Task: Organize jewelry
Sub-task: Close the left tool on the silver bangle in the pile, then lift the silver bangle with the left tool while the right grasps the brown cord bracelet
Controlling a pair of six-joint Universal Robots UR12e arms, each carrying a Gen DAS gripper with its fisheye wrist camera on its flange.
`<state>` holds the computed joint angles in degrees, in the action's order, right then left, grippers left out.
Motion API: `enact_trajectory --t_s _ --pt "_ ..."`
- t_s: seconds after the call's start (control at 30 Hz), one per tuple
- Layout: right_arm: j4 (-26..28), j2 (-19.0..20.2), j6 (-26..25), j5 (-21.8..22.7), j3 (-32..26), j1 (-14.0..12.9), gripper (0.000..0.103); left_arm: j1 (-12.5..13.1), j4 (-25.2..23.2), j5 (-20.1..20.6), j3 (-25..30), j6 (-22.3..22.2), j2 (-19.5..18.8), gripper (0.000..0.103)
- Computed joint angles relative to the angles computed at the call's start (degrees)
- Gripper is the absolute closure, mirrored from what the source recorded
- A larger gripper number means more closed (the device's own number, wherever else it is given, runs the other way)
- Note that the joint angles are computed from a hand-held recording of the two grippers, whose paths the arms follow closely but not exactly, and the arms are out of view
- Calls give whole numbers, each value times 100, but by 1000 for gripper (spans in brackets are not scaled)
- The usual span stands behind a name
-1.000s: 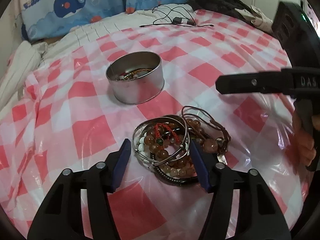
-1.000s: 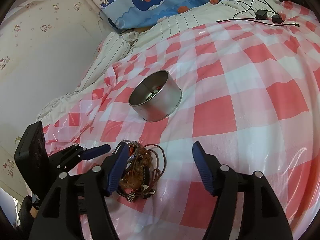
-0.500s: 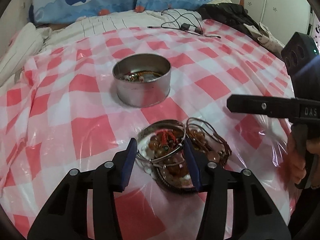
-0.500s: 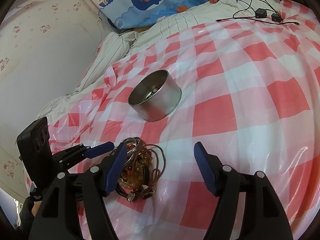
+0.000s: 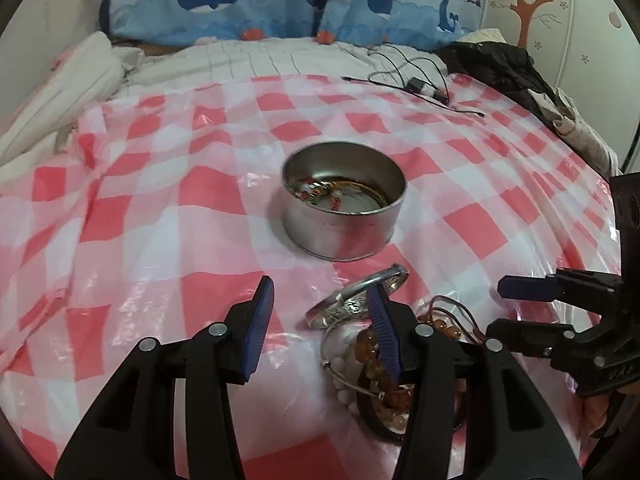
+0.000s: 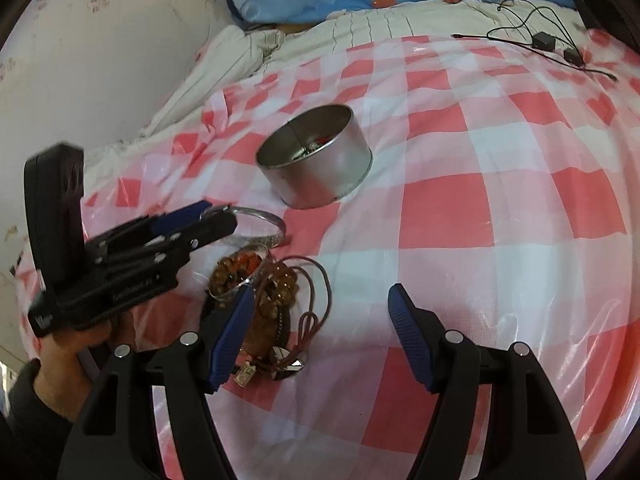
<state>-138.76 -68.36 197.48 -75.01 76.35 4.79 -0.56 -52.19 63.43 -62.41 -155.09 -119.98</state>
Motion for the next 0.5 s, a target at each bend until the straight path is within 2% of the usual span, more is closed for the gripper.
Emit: enact_trajectory --t_s 0.03,0.13,0.3,0.37,0.5 --pt "6 -1 18 12 5 -6 36 -4 -24 -18 -8 49 5 59" --pt "49 -4 71 2 8 -21 36 -22 -242 -67 17 265 13 79" --pt "195 0 37 -93 -27 -11 36 -51 -284 -18 -24 428 46 88" --pt "230 1 13 -124 -35 -6 36 -15 -276 -101 -7 231 45 90" --pt "293 12 -147 -224 -67 31 36 116 -298 -341 120 -528 -15 91"
